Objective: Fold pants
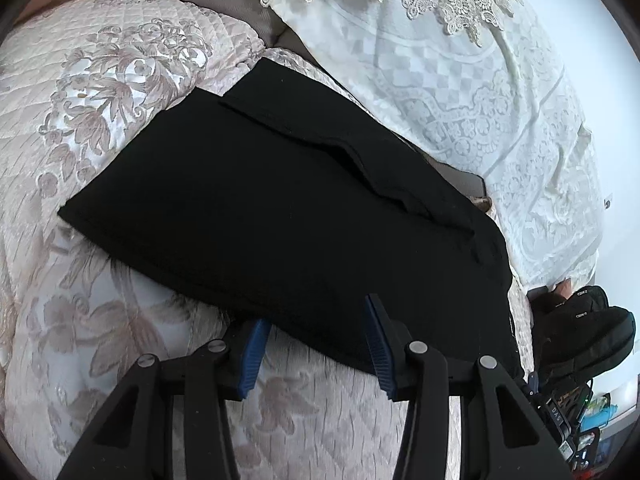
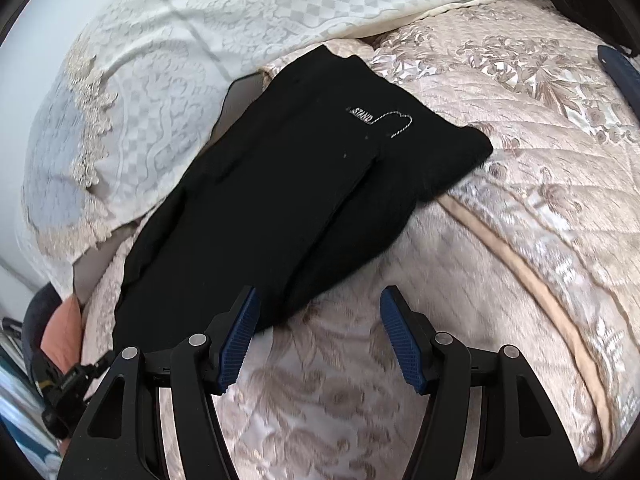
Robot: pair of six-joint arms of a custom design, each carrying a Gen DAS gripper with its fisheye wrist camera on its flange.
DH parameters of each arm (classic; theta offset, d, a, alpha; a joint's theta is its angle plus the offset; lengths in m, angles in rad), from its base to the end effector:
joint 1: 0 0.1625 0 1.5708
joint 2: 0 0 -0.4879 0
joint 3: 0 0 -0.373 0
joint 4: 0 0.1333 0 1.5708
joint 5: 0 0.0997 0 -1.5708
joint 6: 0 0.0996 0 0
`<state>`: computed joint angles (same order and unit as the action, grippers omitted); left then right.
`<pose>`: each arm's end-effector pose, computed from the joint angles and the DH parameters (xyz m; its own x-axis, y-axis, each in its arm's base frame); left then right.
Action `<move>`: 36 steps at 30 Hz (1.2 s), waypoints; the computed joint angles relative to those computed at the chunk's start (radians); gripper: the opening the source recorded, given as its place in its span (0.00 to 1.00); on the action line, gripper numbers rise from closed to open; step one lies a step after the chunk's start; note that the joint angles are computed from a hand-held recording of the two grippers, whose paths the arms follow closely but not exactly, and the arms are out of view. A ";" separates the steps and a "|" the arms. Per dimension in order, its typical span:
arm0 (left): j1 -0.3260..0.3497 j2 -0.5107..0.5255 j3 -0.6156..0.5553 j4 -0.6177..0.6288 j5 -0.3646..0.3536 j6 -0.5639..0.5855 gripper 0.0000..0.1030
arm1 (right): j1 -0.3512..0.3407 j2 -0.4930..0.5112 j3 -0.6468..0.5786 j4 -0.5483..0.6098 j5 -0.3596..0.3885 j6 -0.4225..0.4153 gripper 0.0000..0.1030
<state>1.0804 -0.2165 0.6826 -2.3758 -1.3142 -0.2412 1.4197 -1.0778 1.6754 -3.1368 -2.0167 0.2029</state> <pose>-0.3008 -0.9002 0.0420 -0.9733 0.1714 -0.1530 0.2180 0.8989 -0.3800 -0.0115 -0.6758 0.4137 -0.8041 0.5900 0.0733 0.2525 0.4505 -0.8563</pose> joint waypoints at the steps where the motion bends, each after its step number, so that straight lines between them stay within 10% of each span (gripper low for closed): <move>1: 0.000 0.003 -0.005 0.001 0.004 0.002 0.45 | -0.007 0.002 -0.007 -0.004 0.012 0.005 0.61; 7: 0.002 0.040 -0.085 0.048 0.056 -0.005 0.12 | -0.033 0.015 -0.048 -0.019 0.034 0.039 0.50; 11: 0.011 0.051 -0.115 0.073 0.042 -0.008 0.04 | -0.058 0.011 -0.054 -0.008 0.031 0.096 0.07; 36: -0.018 -0.231 0.402 -0.104 0.045 0.066 0.04 | -0.014 -0.185 0.262 -0.126 0.014 0.205 0.02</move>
